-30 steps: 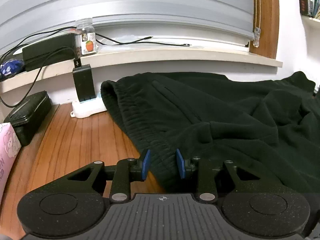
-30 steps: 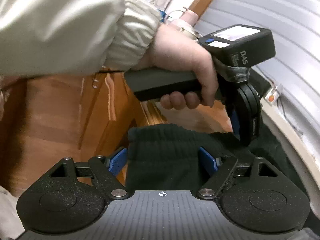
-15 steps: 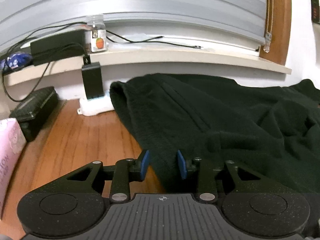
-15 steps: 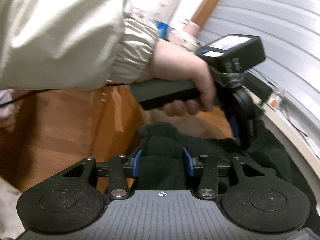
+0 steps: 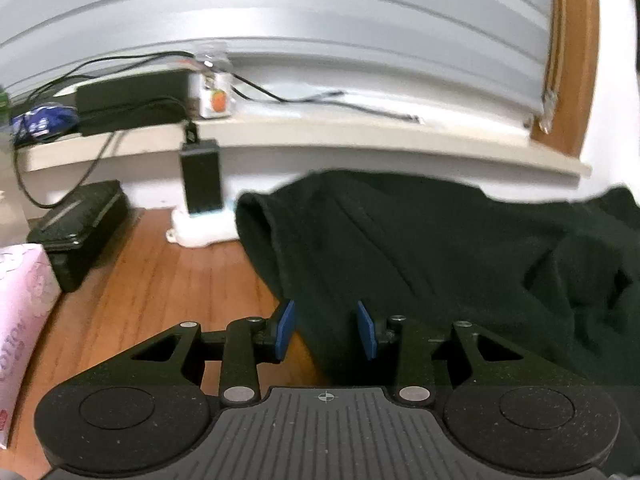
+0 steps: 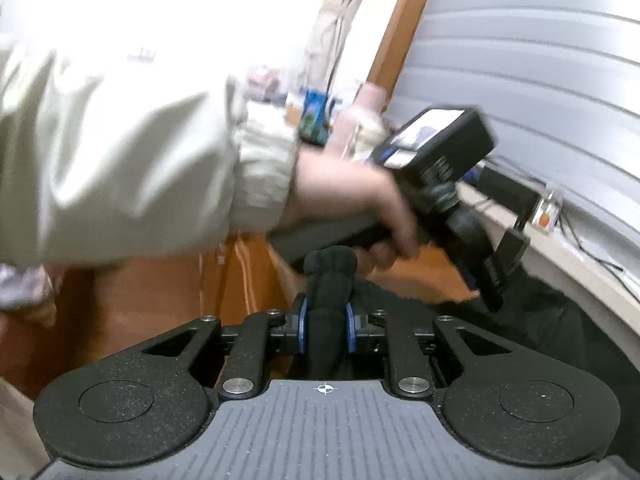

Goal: Fold clothes

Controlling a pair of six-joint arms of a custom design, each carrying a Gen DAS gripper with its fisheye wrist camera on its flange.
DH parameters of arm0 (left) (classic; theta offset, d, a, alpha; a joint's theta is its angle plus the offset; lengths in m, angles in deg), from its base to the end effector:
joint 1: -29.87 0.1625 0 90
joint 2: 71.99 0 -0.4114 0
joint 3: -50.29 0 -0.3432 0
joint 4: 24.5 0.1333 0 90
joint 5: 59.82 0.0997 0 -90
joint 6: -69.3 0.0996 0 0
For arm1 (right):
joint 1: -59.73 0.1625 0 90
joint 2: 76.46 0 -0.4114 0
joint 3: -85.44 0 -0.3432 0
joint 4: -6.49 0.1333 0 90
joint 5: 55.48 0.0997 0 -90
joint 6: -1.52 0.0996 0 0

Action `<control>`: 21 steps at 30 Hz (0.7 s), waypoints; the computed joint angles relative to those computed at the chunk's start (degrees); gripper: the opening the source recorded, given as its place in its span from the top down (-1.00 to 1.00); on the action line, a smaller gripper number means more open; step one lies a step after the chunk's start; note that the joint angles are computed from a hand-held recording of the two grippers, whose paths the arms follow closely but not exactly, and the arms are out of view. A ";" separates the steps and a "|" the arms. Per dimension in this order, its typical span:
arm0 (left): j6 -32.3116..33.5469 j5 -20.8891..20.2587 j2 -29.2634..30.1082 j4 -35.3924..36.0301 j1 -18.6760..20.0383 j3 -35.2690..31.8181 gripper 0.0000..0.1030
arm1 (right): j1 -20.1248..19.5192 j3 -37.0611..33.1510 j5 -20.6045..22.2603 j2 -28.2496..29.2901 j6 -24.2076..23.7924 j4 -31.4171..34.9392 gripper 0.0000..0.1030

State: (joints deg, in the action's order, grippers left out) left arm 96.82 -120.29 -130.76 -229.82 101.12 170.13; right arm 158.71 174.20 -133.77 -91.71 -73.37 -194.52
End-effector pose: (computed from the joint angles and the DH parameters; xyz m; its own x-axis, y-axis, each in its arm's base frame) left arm 0.0095 -0.5396 0.2442 -0.7579 0.1677 -0.6304 0.6067 0.5364 -0.5867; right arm 0.2504 -0.6011 -0.0751 -0.1275 -0.8282 0.5457 -0.9474 -0.0611 -0.3141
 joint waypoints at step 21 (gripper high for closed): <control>-2.83 -0.24 -2.52 -7.47 2.22 0.97 0.27 | 1.59 -20.88 -8.36 0.24 -7.38 13.95 0.64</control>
State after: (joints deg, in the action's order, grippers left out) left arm 93.99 -120.53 -133.28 -237.29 103.33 171.10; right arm 160.30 153.32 -142.13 -91.47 -80.75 -180.57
